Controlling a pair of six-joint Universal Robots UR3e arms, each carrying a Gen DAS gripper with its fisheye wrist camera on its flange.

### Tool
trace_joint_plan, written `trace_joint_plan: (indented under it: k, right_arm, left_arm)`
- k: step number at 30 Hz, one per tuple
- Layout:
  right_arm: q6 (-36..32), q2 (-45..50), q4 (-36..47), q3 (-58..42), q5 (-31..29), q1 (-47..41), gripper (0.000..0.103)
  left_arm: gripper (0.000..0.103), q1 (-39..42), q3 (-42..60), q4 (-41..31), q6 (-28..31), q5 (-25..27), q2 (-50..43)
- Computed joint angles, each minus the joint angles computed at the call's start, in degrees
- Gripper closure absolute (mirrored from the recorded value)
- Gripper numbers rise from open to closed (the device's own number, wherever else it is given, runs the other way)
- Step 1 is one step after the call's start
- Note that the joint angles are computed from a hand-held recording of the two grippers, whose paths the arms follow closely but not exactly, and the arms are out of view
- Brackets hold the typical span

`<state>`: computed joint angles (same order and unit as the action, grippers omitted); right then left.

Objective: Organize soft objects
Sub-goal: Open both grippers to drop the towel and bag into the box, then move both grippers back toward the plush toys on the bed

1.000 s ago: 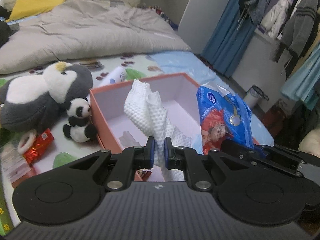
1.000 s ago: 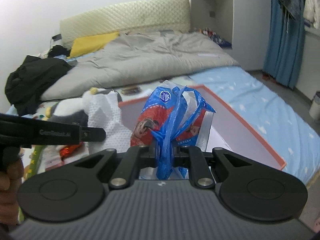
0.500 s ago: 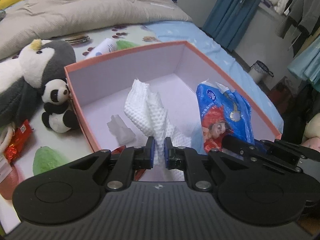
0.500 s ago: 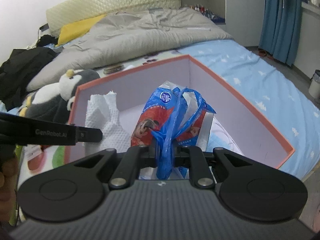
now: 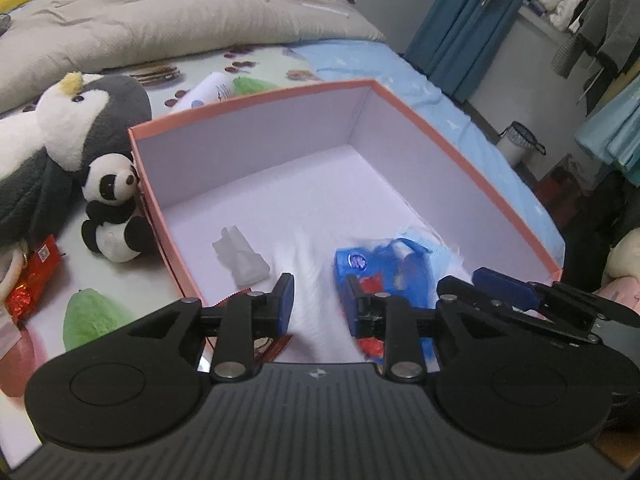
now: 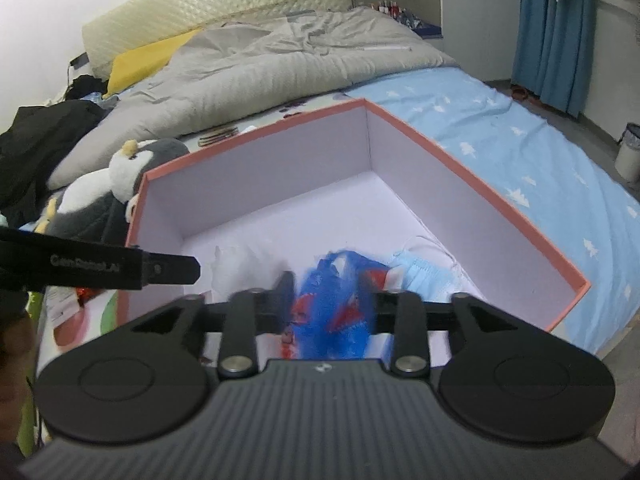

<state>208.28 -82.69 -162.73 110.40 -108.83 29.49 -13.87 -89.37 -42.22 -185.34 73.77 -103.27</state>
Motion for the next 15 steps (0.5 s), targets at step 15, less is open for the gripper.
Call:
trace_joint_plan:
  k: [15]
  right_arm:
    - [3.0,-3.2,-0.7,-1.8,-7.9,10.4,0.056]
  left_arm:
    - [0.072,4.9,-15.6,0.6,3.0,-2.7,21.4]
